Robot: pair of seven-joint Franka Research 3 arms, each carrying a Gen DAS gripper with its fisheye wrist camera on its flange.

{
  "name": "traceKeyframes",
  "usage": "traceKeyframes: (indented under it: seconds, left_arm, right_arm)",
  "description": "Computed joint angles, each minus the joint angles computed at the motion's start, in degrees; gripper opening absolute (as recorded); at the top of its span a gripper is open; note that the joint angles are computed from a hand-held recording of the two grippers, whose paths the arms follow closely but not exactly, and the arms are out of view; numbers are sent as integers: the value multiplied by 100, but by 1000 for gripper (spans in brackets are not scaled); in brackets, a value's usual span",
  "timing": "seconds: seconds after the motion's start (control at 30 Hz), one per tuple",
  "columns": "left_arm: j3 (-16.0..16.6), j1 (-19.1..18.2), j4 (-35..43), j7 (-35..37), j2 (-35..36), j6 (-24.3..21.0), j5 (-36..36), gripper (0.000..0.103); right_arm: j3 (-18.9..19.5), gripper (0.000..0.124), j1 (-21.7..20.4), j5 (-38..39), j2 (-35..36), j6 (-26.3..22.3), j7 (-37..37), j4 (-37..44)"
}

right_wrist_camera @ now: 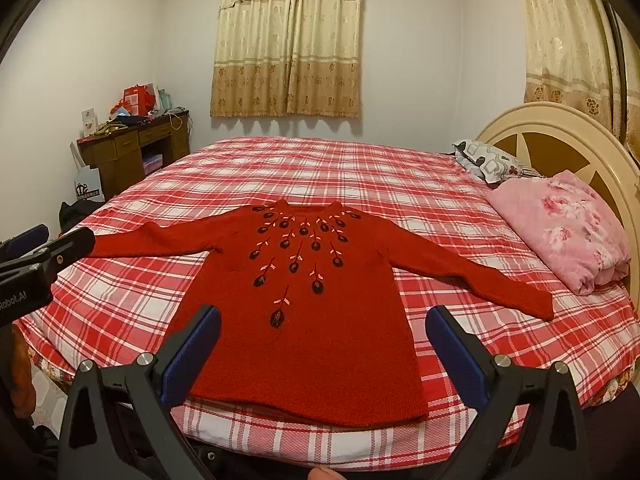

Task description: Fold small clothes

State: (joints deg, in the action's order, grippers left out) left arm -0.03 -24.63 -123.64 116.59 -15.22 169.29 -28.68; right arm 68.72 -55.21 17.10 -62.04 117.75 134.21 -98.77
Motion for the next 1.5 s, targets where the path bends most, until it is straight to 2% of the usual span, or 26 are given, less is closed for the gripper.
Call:
traceKeyframes:
  seconds: [0.6, 0.83, 1.5]
  left_arm:
    - [-82, 147, 57, -103, 66, -80, 100, 103]
    - [-25, 55, 38, 151, 34, -100, -21, 103]
    - [-178, 201, 139, -88, 125, -178, 232, 103]
  right_arm:
    - [-12, 102, 49, -7, 74, 22, -6, -50]
    - [15, 102, 64, -45, 121, 36, 9, -70]
    - [109, 102, 110, -91, 258, 145, 24, -169]
